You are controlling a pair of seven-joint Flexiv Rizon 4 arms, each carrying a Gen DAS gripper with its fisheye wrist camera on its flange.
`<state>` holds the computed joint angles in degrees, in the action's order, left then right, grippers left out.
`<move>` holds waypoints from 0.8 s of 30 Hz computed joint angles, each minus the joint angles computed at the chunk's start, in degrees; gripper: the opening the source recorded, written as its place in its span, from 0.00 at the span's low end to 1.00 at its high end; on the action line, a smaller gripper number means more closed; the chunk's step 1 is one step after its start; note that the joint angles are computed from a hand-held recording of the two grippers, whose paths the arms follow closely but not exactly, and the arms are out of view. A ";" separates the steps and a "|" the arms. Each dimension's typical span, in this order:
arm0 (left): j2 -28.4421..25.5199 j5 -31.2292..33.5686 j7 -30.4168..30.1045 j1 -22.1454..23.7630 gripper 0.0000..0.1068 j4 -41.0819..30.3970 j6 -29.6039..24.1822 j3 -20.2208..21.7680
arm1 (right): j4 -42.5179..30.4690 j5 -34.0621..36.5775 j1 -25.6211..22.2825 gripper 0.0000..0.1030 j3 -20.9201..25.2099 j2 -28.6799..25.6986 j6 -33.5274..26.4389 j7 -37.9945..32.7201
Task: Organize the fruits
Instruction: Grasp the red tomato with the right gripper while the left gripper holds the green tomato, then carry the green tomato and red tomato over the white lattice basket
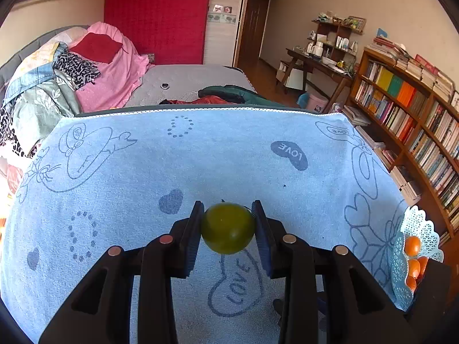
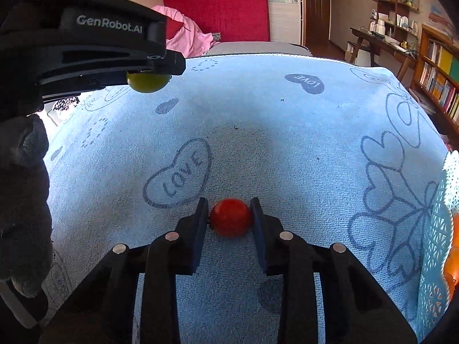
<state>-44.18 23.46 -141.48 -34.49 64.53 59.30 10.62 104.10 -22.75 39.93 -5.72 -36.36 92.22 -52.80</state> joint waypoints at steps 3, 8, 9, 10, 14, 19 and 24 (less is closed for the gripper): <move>0.14 0.02 0.11 0.04 0.33 0.17 0.15 -0.11 | 1.50 0.46 1.24 0.29 -1.57 0.97 0.73 0.99; 0.55 0.26 0.08 -0.18 0.33 0.45 0.81 0.02 | 4.92 1.64 5.03 0.29 -6.50 3.39 3.13 2.85; 0.71 0.35 -0.08 -0.25 0.33 0.59 1.02 0.09 | 5.54 1.99 5.96 0.29 -7.67 3.84 3.62 3.12; 0.78 0.37 -0.13 -0.21 0.33 0.66 1.29 0.08 | 6.19 2.39 7.01 0.29 -8.96 4.31 4.08 3.36; 1.29 0.84 -0.40 -0.56 0.33 1.07 2.33 0.31 | 8.94 4.74 11.62 0.29 -14.27 6.20 6.08 3.67; 1.72 1.25 0.01 -1.01 0.33 1.26 3.48 0.22 | 11.69 8.69 17.70 0.29 -20.69 8.35 7.67 2.36; 1.94 1.45 0.72 -1.58 0.33 1.13 4.55 0.16 | 14.07 13.20 23.13 0.29 -26.18 10.10 8.67 0.41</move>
<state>-42.24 24.91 -140.75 -36.07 65.66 63.84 10.78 118.17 -9.55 63.06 -31.90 -26.26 100.89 -52.39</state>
